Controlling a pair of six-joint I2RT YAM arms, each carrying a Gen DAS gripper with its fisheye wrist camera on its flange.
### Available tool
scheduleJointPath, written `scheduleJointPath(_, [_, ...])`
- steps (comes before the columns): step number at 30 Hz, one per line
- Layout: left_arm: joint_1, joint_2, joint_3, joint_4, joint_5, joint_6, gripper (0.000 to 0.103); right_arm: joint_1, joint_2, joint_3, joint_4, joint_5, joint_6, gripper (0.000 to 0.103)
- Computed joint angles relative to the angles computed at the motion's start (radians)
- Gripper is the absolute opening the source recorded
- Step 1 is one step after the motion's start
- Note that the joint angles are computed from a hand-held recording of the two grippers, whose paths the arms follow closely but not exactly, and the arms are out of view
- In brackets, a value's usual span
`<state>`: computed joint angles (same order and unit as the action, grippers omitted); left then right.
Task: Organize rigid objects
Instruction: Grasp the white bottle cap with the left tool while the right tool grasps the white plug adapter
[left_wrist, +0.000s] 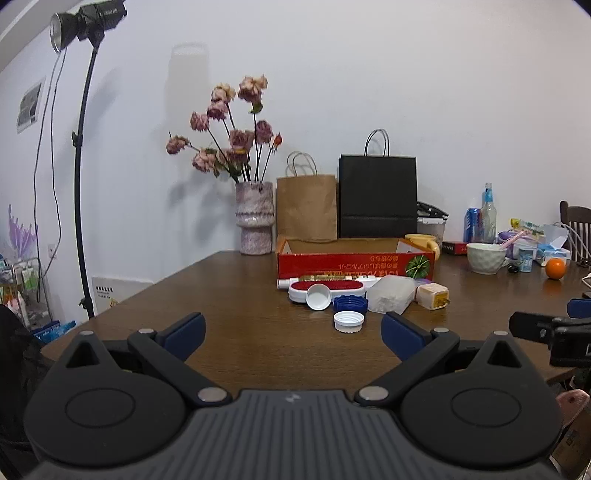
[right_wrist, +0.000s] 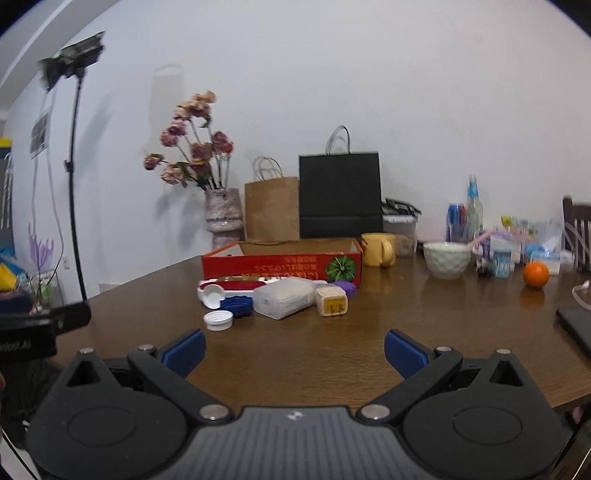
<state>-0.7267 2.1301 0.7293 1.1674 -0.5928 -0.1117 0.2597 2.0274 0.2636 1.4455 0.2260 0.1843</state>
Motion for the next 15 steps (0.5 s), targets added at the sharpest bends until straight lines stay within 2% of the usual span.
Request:
scheduleJointPath(3, [0.032,0.036,0.07,-0.03,0.061,0.001,0.103,-0.063,0.024,0.066,-0.043,-0.063,-0.024,0.103])
scheduleJointPath(6, [0.058,0.06,0.161,-0.131,0.129,0.021,0.103,-0.117,0.038,0.146,-0.115,-0.136,-0.022,0.103])
scheduleJointPath(9, [0.08,0.091,0.276,-0.256,0.185,0.025,0.103,-0.165,0.004,0.259,-0.343,-0.225,-0.056,0.103])
scheduleJointPath(12, [0.106,0.13,0.384,-0.351,0.25,-0.005,0.103,-0.195,0.024,0.346,-0.43,-0.252,-0.066,0.103])
scheduleJointPath(15, [0.118,0.179,0.517,-0.479,0.263,-0.006,0.103,-0.225,0.05,0.447,-0.514,-0.267,-0.094,0.103])
